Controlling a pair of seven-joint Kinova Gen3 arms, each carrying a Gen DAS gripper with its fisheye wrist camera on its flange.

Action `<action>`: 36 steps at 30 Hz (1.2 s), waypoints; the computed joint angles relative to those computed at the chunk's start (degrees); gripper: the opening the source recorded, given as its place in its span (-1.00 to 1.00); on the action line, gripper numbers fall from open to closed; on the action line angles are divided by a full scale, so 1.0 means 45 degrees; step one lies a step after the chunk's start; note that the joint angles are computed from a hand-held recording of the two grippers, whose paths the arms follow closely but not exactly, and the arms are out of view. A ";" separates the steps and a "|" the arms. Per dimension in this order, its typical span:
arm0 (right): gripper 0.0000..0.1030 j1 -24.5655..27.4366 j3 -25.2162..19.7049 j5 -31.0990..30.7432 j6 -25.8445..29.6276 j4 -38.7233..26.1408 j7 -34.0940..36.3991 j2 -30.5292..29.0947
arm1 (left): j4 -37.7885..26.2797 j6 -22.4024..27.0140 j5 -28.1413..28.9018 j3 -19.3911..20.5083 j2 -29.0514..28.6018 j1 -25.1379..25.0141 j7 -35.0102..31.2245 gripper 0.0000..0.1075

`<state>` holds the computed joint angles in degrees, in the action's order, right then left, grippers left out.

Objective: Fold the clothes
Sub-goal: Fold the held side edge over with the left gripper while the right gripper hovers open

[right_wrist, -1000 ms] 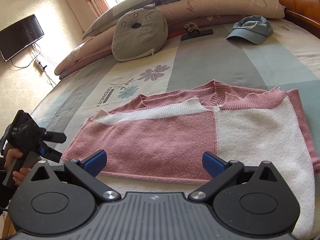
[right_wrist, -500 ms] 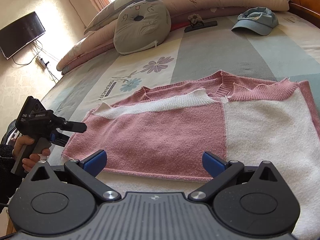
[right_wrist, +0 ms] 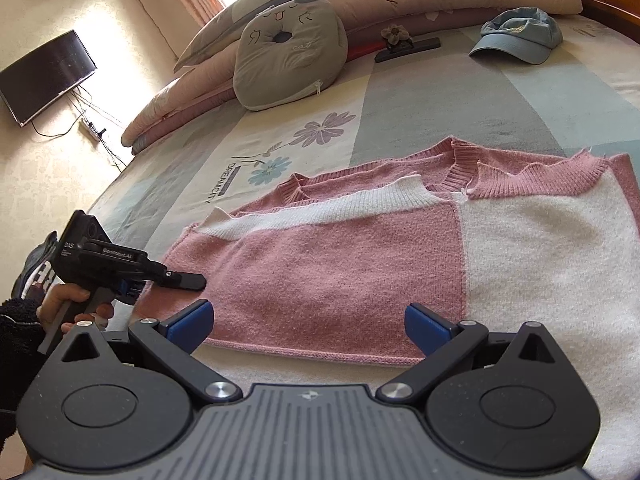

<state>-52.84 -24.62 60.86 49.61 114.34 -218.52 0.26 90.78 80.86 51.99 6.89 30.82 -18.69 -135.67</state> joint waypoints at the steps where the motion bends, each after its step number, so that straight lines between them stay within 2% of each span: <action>1: 1.00 0.0061 0.0061 0.0231 -0.0288 0.0117 -0.0239 -0.0063 | 0.0108 -0.0069 0.0046 -0.0007 -0.0053 -0.0035 -0.0101 -0.59; 7: 1.00 0.0516 0.0450 0.0973 -0.1288 -0.0180 -0.0808 0.0269 | 0.0484 -0.0272 0.0141 -0.0109 -0.0334 -0.0141 -0.0462 -0.59; 12: 1.00 0.0467 0.0888 0.1402 -0.1797 -0.0444 -0.1739 0.1023 | 0.0596 -0.0308 0.0225 -0.0137 -0.0341 -0.0173 -0.0767 -0.59; 15: 1.00 0.0308 0.1252 0.1165 -0.1547 -0.0826 -0.1382 0.1540 | 0.0582 -0.0274 0.0228 -0.0145 -0.0330 -0.0196 -0.0929 -0.59; 19: 1.00 0.0491 0.1907 0.1402 -0.1938 -0.1077 -0.1110 0.1878 | 0.0582 -0.0224 0.0292 -0.0133 -0.0288 -0.0229 -0.1120 -0.59; 24: 1.00 0.0791 0.2548 0.1255 -0.2083 -0.1788 0.0068 0.2447 | 0.0587 -0.0252 0.0326 -0.0146 -0.0302 -0.0203 -0.1189 -0.59; 31: 1.00 0.0460 0.2798 0.0411 -0.1486 -0.2381 0.1018 0.2512 | 0.0675 -0.0349 0.0364 -0.0161 -0.0372 -0.0139 -0.1146 -0.59; 36: 1.00 -0.0439 0.2145 -0.0250 -0.0285 -0.2298 0.0182 0.2004 | 0.0927 -0.0518 0.0465 -0.0212 -0.0549 -0.0136 -0.1168 -0.59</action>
